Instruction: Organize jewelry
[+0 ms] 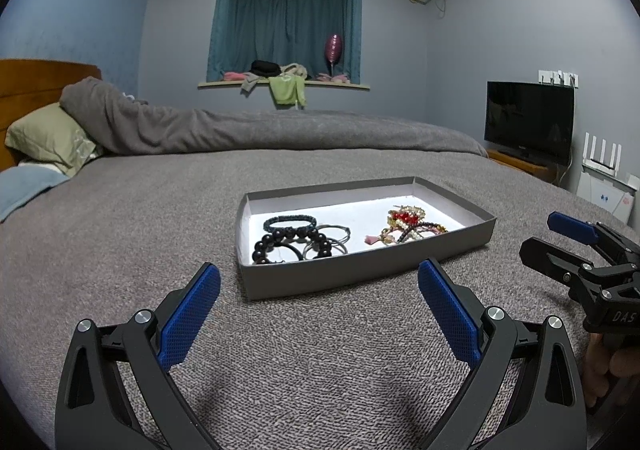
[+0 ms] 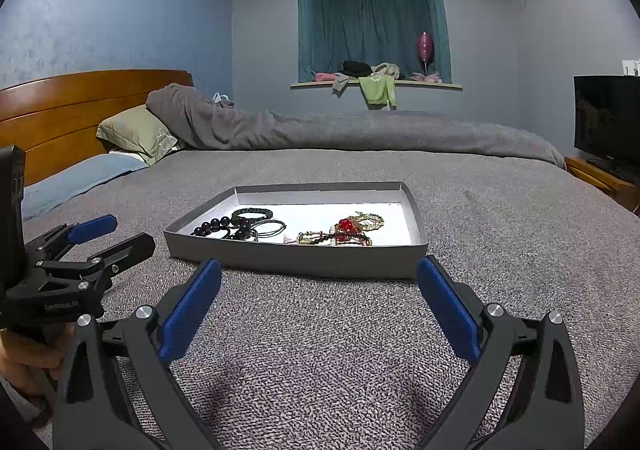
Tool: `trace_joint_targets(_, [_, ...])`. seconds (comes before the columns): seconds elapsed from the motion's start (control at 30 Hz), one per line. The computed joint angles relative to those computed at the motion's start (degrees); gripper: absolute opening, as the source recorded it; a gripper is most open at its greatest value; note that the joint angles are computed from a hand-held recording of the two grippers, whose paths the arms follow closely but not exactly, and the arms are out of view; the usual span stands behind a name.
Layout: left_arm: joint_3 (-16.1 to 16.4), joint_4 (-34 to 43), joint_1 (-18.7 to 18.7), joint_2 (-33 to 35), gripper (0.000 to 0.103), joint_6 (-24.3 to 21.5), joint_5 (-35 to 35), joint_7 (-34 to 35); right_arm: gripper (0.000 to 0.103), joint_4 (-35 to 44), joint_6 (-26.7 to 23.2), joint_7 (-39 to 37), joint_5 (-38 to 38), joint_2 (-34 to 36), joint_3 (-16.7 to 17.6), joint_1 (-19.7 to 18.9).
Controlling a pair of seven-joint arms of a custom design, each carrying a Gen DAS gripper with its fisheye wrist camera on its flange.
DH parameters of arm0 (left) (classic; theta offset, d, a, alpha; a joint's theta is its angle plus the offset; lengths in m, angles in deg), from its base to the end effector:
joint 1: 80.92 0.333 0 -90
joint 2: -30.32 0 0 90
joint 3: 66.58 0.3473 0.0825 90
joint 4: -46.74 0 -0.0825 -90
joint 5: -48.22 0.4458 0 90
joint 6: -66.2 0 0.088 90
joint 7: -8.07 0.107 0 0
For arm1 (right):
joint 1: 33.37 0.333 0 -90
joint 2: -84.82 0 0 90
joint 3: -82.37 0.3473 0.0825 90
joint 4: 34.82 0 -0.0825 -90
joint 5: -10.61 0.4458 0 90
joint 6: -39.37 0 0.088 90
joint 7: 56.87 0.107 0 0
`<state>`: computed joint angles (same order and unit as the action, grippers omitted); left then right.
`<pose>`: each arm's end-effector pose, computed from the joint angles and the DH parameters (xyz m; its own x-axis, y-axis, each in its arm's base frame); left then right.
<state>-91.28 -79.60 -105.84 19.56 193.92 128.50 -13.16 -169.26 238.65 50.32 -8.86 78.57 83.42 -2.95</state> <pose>0.3895 -0.4253 0.5007 0.1802 -0.9830 0.0366 -0.3194 -0.0937 -0.9430 0.4664 0.3321 0.5196 0.6133 -0.7897 -0.0148 -0.2764 -0.1971 -0.9406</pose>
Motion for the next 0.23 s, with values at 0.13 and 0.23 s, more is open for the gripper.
trace_joint_targets(0.13, [0.11, -0.08, 0.02, 0.04, 0.098, 0.18, 0.01, -0.02, 0.098, 0.01, -0.05, 0.14, -0.19, 0.02, -0.08, 0.05])
trace_joint_targets(0.23, [0.15, -0.13, 0.05, 0.03, 0.098, 0.28, 0.01, -0.12, 0.098, -0.03, -0.01, 0.15, -0.19, 0.06, -0.04, -0.01])
